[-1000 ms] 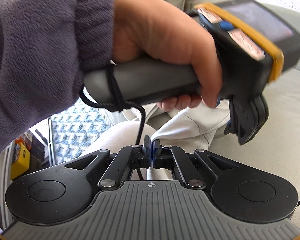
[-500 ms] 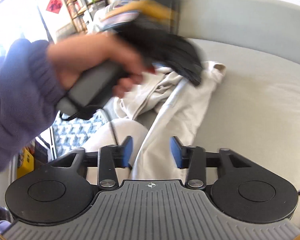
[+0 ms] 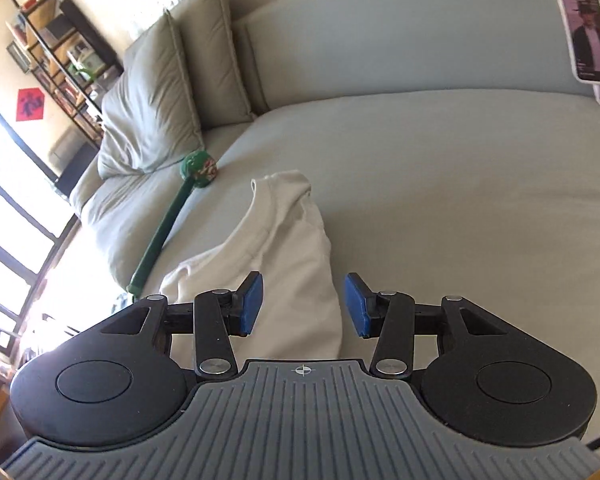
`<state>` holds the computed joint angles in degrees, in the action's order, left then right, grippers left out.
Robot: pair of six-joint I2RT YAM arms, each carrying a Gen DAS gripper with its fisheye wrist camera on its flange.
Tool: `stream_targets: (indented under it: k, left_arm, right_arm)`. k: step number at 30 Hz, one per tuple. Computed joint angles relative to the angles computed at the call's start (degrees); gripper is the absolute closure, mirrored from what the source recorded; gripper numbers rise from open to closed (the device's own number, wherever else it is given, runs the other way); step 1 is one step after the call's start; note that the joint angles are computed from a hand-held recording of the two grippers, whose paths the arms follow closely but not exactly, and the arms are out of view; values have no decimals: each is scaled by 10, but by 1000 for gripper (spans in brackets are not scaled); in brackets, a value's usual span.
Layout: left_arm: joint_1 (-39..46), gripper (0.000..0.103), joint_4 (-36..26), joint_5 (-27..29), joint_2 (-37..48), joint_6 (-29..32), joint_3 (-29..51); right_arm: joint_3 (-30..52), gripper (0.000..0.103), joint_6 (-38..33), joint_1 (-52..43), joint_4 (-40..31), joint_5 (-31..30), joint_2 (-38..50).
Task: Fold clothes
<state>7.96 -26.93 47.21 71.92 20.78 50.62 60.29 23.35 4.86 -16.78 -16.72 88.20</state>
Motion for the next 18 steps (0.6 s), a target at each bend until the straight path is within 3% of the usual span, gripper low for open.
stream_targets:
  k: [6, 11, 14, 18]
  left_arm:
    - [-31, 102, -33, 51, -20, 69, -17]
    - [-29, 102, -112, 97, -2, 139, -8]
    - [-11, 102, -152, 115, -2, 172, -7]
    - [20, 102, -219, 126, 12, 215, 25]
  right_arm:
    - [342, 55, 30, 16, -151, -14, 253]
    - [524, 55, -1, 9, -291, 7, 384]
    - [542, 54, -18, -2, -315, 12, 415]
    - [493, 54, -16, -19, -288, -45, 421]
